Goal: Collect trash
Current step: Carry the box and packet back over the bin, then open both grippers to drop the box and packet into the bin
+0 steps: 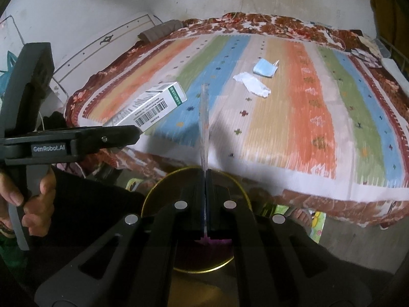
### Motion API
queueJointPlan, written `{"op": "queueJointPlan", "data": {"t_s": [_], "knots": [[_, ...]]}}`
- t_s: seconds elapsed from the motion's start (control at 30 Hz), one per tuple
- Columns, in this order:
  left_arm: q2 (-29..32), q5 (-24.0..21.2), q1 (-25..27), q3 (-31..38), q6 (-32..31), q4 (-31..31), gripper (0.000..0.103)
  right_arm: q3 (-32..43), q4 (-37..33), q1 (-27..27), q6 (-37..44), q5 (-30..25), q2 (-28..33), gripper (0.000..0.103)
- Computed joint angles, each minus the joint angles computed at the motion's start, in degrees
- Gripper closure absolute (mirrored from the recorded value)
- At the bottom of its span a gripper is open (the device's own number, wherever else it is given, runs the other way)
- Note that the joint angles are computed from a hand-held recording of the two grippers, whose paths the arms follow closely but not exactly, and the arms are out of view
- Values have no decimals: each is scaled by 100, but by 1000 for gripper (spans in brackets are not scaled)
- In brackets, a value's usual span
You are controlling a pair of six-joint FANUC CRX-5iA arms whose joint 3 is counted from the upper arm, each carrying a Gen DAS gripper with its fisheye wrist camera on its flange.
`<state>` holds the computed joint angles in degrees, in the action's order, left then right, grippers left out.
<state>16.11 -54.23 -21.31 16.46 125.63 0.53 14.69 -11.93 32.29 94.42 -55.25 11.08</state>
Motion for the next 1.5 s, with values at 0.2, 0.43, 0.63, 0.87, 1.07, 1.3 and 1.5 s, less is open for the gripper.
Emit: {"op": "queueJointPlan", "data": {"t_s": [0.2,0.43,0.63,0.87,1.07,1.3,1.5], "knots": [[-49,56,-41,-218,23,153,29,-220,93,99,-48,-146,-104,103],[91,-345,-229,3,172,-163,29,-367,374,274,-254,-442,-63,103],[234,-510,-142,-60,236,163,29,-227,397,269,-470,-750,122,103],[400,-456,155,-424,329,1060,29,114,330,210,-697,-1224,501,103],[546,-520,328,-577,520,1471,29,424,204,154,-877,-1548,856,103],[611,-418,425,-720,497,1831,28,660,112,103,-1017,-1778,1105,100],[489,-191,466,-868,573,1874,16,714,-70,30,-970,-1759,1102,68]]}}
